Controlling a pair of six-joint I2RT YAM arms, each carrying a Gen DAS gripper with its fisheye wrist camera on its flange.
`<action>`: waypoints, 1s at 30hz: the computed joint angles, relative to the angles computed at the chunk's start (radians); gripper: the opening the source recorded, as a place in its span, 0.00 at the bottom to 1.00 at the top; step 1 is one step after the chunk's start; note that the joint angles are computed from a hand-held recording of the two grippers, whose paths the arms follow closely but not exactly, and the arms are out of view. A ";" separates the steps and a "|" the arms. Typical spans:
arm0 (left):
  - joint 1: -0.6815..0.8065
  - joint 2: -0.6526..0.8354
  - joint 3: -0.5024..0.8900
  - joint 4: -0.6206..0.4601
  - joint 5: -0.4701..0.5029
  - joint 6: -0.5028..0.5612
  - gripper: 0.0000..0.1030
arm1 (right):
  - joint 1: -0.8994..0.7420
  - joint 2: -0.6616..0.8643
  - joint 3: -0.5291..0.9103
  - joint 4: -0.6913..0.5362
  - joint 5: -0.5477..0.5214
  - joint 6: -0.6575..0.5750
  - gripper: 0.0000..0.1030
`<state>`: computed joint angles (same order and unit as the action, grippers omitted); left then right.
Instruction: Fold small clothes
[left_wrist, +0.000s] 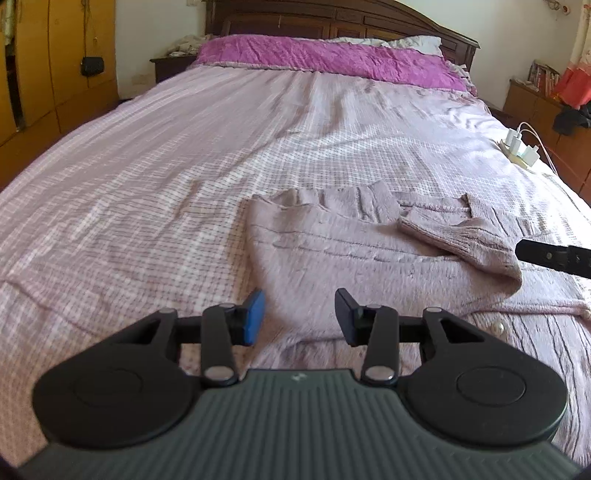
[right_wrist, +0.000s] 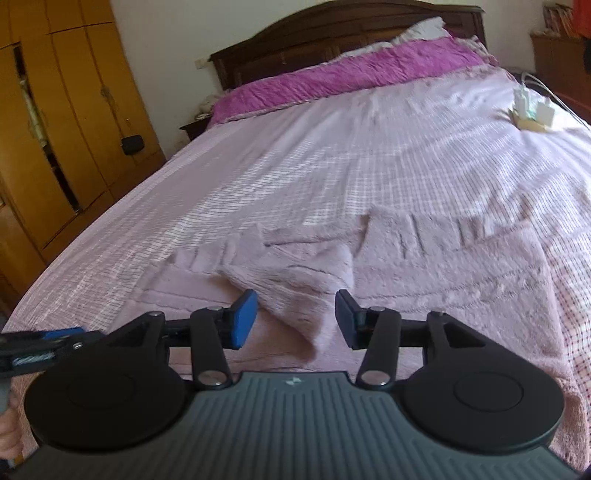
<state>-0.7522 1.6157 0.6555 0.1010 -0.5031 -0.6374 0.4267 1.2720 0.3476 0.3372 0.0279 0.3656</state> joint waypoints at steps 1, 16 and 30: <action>0.010 0.015 0.011 0.007 0.017 0.004 0.42 | 0.014 -0.009 -0.001 -0.004 0.008 -0.001 0.54; 0.096 0.199 0.082 0.077 0.065 0.069 0.45 | 0.124 0.242 0.128 0.096 0.078 0.019 0.63; 0.105 0.194 0.056 0.113 0.083 0.068 0.45 | 0.185 0.551 0.341 0.145 0.196 -0.106 0.48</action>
<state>-0.6470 1.8100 0.7111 0.2141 -0.4204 -0.5698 0.6116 1.8232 0.6888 0.4820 0.2238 0.2598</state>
